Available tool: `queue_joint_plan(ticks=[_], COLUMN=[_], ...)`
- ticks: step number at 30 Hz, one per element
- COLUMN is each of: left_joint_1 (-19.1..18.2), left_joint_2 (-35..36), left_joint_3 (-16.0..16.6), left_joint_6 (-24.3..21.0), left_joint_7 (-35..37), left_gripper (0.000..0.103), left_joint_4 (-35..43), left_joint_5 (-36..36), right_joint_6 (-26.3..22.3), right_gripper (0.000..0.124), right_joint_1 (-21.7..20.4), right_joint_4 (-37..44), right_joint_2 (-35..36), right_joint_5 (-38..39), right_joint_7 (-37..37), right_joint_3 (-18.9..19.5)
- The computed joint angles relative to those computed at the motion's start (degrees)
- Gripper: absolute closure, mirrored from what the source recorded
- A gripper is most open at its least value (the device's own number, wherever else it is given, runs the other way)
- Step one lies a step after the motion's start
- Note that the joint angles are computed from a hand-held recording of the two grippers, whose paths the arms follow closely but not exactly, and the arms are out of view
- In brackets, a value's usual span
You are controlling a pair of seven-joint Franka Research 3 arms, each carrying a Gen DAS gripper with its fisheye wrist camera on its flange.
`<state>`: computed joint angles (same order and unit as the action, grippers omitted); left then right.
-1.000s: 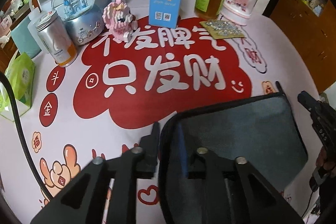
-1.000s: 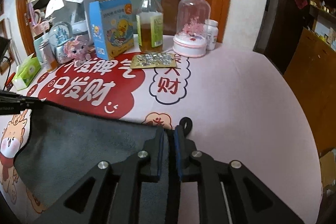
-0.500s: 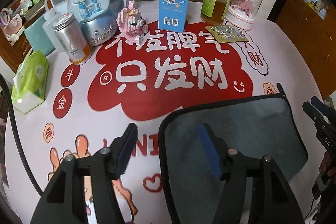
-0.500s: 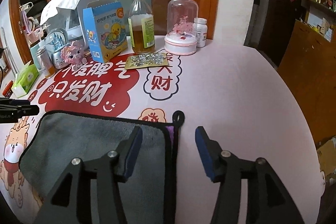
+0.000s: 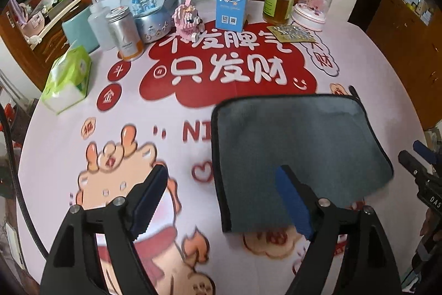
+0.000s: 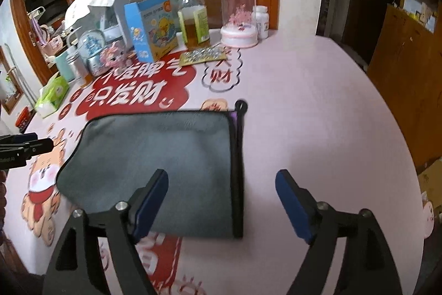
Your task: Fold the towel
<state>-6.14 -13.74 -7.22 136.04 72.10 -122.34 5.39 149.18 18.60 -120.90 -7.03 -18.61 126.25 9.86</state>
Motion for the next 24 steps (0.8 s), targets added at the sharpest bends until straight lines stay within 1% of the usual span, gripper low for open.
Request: queue_joint_plan(ticks=[2,7,10,12,13,20,22,24], left_joint_1=[-0.48,-2.09,-2.95,-4.00,-4.49,-6.76,-7.72,-8.34], left_joint_2=[-2.74,-8.55,-12.15,-14.65,-15.78,-22.33,-24.41,-26.20], left_joint_3=[-0.17,-0.21,-0.70,-0.60,-0.57,-1.96,-2.07,-2.35], left_joint_6=[-0.70,-1.53,-2.14,-2.69,-2.98,-7.26,-8.97,-9.85], left_joint_7=[-0.20,-0.57,-1.35,-1.73,-1.91,-4.84,-5.47,-6.13], left_gripper=[0.020,0.019,0.018,0.015,0.013,0.010,0.006,0.005], left_joint_4=[-1.97,-6.11,-8.36,-9.70,-10.27,-11.93,-12.17,-12.43], left_joint_5=[-0.67,-2.15,-1.51,-2.15,-2.41,-1.21,-1.48,-1.23], right_joint_6=[-0.58,-1.21,-1.73,-2.46,-2.92,-6.54,-8.08,-10.32], right_gripper=[0.037,0.031,0.030,0.030,0.030,0.028,0.026,0.025], right_joint_1=[0.54,1.14,0.58,0.25,0.24,1.17,1.36,1.47], right_joint_4=[-1.82,-6.34,-8.32,-9.59,-10.12,-13.26,-13.42,-13.08], right_joint_2=[-2.26,-7.98,-10.90,-13.10,-14.13,-22.18,-23.96,-25.74], right_joint_5=[1.59,6.54,7.72,8.27,8.90,14.05,15.14,15.92], right_joint_7=[-0.85,-2.62,-2.85,-2.79,-3.01,-5.41,-6.14,-6.53], right_joint_3=[0.18,1.23,2.49,3.28,3.46,4.70,5.19,5.83])
